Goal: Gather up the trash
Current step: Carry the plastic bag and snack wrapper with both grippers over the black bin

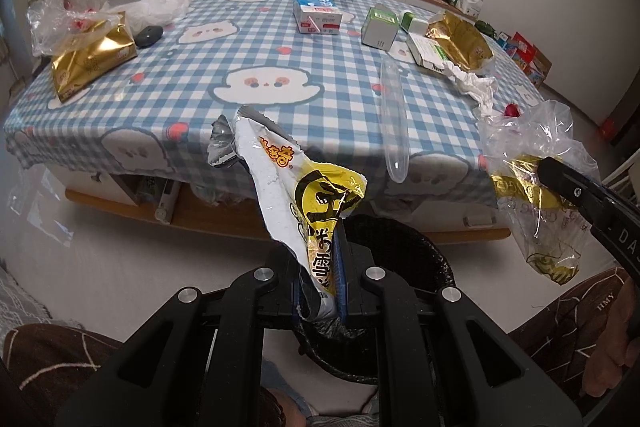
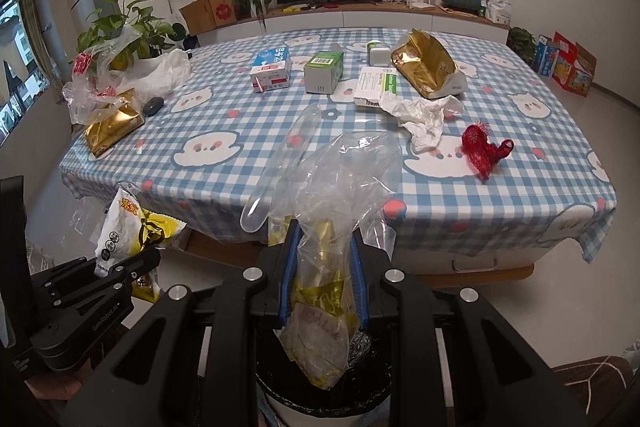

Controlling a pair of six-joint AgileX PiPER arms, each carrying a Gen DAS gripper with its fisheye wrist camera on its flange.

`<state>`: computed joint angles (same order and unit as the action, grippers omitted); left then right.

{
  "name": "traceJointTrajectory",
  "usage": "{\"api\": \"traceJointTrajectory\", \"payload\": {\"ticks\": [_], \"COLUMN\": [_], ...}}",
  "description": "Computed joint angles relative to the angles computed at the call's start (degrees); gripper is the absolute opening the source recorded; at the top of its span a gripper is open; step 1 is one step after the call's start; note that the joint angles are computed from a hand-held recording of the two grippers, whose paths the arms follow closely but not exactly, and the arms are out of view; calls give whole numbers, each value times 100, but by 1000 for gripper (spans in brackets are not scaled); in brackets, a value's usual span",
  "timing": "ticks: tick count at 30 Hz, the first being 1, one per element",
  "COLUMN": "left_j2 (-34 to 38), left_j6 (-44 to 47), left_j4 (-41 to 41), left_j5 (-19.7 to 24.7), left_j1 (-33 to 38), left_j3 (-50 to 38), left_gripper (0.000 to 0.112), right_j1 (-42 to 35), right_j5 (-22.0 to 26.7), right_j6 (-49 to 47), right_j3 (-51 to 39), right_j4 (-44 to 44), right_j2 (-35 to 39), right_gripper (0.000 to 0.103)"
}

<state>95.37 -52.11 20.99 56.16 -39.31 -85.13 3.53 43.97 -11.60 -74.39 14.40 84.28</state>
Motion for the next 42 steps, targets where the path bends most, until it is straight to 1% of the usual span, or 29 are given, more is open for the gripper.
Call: {"api": "traceJointTrajectory", "payload": {"ticks": [5, 10, 15, 19, 29, 40, 42], "left_j2": [-67, -128, -72, 66, 501, 1296, 1457], "left_j6": [-192, -371, -397, -368, -103, 266, 367], "left_j4": [33, 10, -61, -165, -354, -694, -789], "left_j5": [-138, -347, -506, -715, -978, -1121, -1089], "left_j1": [-84, -119, -73, 4, 141, 289, 309], "left_j3": [321, 734, 955, 1116, 1038, 669, 556], "left_gripper": [11, 11, 11, 11, 11, 11, 11], "right_j1": [42, 129, 212, 266, 267, 318, 346], "right_j5": [-248, -519, -759, -870, -1097, -1280, -1316], "right_j6": [-32, -66, -101, -122, -312, -267, -190], "right_j3": [510, 948, 1174, 1219, 1264, 1040, 992], "right_j4": [-22, -101, -149, -151, 5, 1, -75], "right_j2": [-122, -75, 71, 223, 748, 1622, 1794], "right_gripper": [22, 22, 22, 22, 22, 22, 22]}}
